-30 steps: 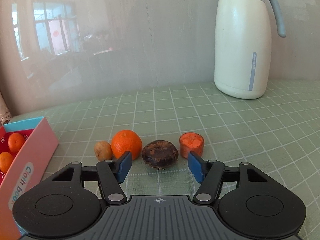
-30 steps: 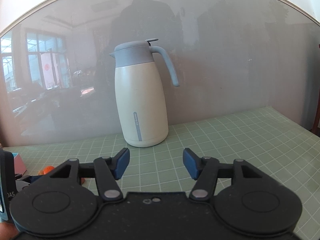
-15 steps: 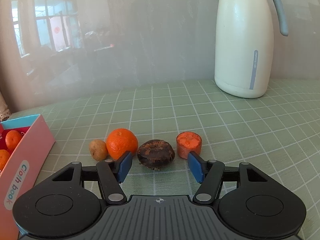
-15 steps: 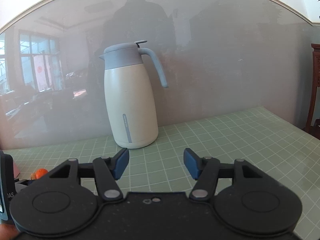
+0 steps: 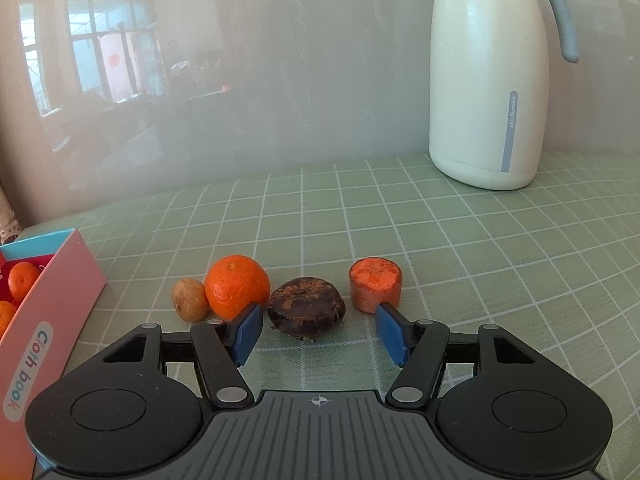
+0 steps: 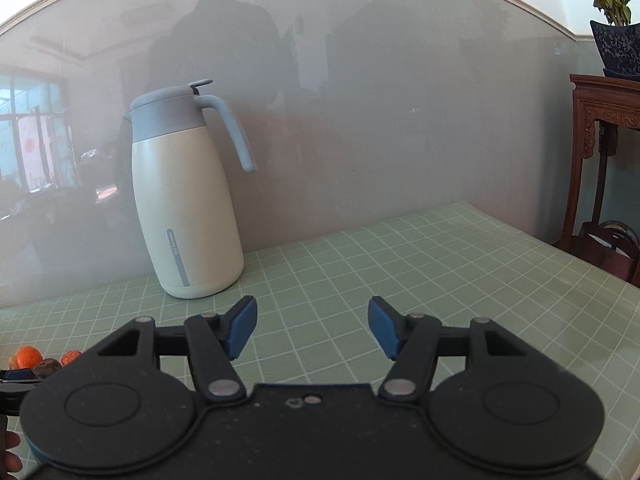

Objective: Organize fruits
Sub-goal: 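Move the open left gripper toward the dark date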

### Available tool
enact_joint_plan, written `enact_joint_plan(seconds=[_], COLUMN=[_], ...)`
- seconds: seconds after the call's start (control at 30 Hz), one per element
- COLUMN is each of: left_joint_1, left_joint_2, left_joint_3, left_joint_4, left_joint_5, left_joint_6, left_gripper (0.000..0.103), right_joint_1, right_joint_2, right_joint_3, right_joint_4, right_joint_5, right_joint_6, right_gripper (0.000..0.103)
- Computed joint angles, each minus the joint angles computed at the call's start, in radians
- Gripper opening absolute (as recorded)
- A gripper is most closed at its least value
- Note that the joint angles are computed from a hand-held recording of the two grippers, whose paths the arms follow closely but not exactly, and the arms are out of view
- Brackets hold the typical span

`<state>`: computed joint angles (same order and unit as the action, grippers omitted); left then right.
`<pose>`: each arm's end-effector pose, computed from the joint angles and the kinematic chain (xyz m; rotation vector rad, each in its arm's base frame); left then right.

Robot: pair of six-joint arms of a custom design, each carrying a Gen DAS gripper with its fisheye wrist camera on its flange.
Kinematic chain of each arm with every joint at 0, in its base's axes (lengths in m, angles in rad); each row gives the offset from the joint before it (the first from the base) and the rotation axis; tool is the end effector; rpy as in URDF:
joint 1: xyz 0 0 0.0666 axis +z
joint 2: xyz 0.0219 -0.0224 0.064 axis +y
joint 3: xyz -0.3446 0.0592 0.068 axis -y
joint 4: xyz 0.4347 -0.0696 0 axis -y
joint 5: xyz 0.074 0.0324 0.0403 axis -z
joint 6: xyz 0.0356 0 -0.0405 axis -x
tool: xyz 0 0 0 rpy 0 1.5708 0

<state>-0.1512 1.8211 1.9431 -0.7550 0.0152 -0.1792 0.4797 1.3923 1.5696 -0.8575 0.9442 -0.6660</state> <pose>0.6848 -0.1053 0.4355 0.3708 2.1723 -0.0011 0.4829 0.2183 0.4986 0.6400 1.8552 -0.3249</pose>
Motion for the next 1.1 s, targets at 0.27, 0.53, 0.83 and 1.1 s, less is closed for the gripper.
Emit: enact_joint_plan(seconds=[0.27,0.53,0.83,1.1], left_joint_1=[0.002,0.000,0.000,-0.001], left_joint_2=[-0.005,-0.002,-0.002,0.000], left_joint_3=[-0.007,0.001,0.002,0.003], left_joint_4=[0.001,-0.010,-0.012,-0.010], left_joint_5=[-0.001,-0.010,-0.011,-0.014], left_joint_6=[0.006,0.011,0.014,0.014], left_gripper=[0.063,0.063,0.063,0.063], right_joint_1=[-0.004,-0.012,-0.020,-0.010], right_joint_2=[0.005,0.027,0.037,0.039], right_joint_3=[0.003,0.023,0.034,0.037], right_joint_4=[-0.013,-0.045,-0.077,-0.068], right_joint_5=[0.006,0.000,0.021,0.056], right_joint_6=[-0.010,-0.030,-0.065,-0.048], right_gripper=[0.062,0.063,0.063,0.068])
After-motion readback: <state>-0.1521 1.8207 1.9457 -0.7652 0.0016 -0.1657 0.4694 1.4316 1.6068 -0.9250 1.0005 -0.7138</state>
